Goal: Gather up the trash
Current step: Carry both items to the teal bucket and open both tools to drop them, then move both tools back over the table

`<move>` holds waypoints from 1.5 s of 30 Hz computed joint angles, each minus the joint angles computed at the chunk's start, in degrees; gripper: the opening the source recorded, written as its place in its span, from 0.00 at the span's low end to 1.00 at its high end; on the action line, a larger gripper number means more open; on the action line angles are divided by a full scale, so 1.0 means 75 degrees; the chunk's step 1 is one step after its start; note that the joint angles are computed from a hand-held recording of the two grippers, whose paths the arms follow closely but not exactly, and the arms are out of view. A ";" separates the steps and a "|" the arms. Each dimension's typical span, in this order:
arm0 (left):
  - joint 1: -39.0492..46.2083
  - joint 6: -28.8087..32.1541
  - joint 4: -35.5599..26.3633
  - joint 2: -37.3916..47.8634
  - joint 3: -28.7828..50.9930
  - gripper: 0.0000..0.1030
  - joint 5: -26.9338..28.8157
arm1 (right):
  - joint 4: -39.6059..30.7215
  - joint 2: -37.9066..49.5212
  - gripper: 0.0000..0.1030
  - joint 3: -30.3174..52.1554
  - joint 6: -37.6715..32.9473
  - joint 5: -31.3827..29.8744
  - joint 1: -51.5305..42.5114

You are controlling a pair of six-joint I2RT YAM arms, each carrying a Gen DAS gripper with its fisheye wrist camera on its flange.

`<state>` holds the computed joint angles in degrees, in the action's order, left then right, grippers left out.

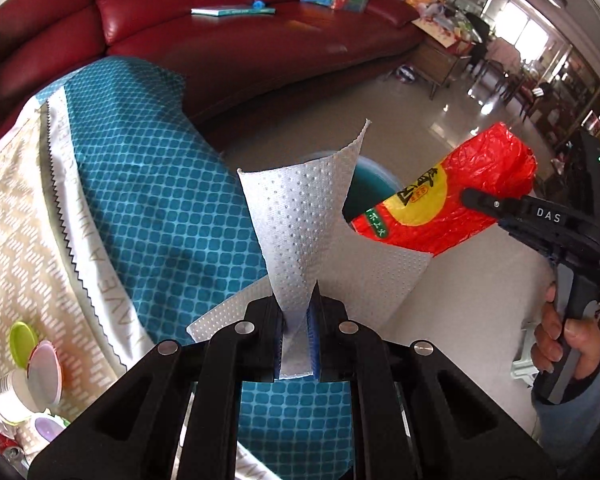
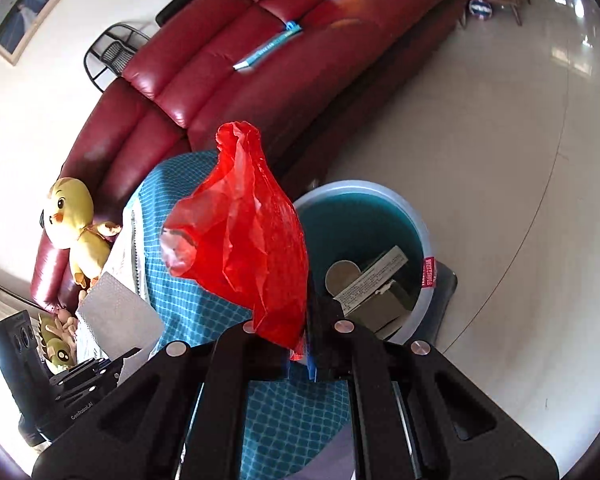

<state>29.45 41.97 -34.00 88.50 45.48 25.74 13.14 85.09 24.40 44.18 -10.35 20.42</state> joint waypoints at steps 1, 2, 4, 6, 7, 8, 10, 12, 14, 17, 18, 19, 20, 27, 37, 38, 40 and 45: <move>-0.0180 -0.0162 0.0110 0.0075 -0.0018 0.10 -0.0083 | 0.0178 0.0302 0.07 0.0059 -0.0070 -0.0254 -0.0168; -0.0315 -0.0291 0.0208 0.0187 -0.0007 0.10 -0.0148 | 0.0345 0.0644 0.09 0.0160 -0.0119 -0.0490 -0.0271; -0.0553 -0.0534 0.0404 0.0405 0.0040 0.10 -0.0271 | 0.0473 0.1322 0.18 0.0486 -0.0213 -0.0791 -0.0404; -0.0752 -0.0762 0.0564 0.0638 0.0122 0.10 -0.0390 | 0.0521 0.1854 0.55 0.0727 -0.0234 -0.0949 -0.0526; -0.0825 -0.0846 0.0609 0.0762 0.0188 0.11 -0.0437 | 0.0525 0.1999 0.56 0.0812 -0.0204 -0.0959 -0.0549; -0.0898 -0.0932 0.0664 0.0880 0.0236 0.11 -0.0480 | 0.0534 0.2097 0.57 0.0859 -0.0224 -0.0938 -0.0580; -0.1082 -0.1114 0.0776 0.1060 0.0299 0.11 -0.0570 | 0.0410 0.2211 0.62 0.0951 -0.0345 -0.0936 -0.0657; -0.1223 -0.1246 0.0869 0.1230 0.0360 0.10 -0.0634 | 0.0358 0.2237 0.66 0.0945 -0.0375 -0.0931 -0.0751; -0.1361 -0.1360 0.0953 0.1424 0.0426 0.10 -0.0664 | 0.0220 0.2118 0.68 0.0882 -0.0398 -0.0863 -0.0790; -0.1573 -0.1440 0.1102 0.1599 0.0426 0.11 -0.0751 | 0.0194 0.2032 0.71 0.0721 -0.0449 -0.0894 -0.0983; -0.1652 -0.1467 0.1139 0.1662 0.0440 0.11 -0.0781 | 0.0152 0.1956 0.71 0.0665 -0.0465 -0.0829 -0.1007; -0.1724 -0.1484 0.1176 0.1739 0.0462 0.11 -0.0813 | 0.0134 0.1929 0.71 0.0644 -0.0471 -0.0783 -0.1027; -0.1791 -0.1506 0.1213 0.1821 0.0488 0.11 -0.0847 | 0.0126 0.1885 0.72 0.0597 -0.0463 -0.0758 -0.1059; -0.2471 -0.1956 0.1482 0.2542 0.0919 0.14 -0.1026 | -0.0155 0.1710 0.73 0.0558 -0.0511 -0.0606 -0.1174; -0.2654 -0.2581 0.2249 0.2290 0.0607 0.79 -0.1229 | -0.0521 0.1627 0.73 0.0694 -0.0610 -0.0465 -0.1144; -0.2618 -0.2598 0.2271 0.2304 0.0609 0.81 -0.1233 | -0.0534 0.1643 0.73 0.0717 -0.0593 -0.0454 -0.1123; -0.2513 -0.2572 0.2228 0.2260 0.0574 0.82 -0.1178 | -0.0563 0.1676 0.73 0.0763 -0.0566 -0.0429 -0.1066; -0.2205 -0.2331 0.2112 0.2123 0.0479 0.82 -0.1091 | -0.0699 0.1764 0.73 0.0858 -0.0494 -0.0351 -0.0907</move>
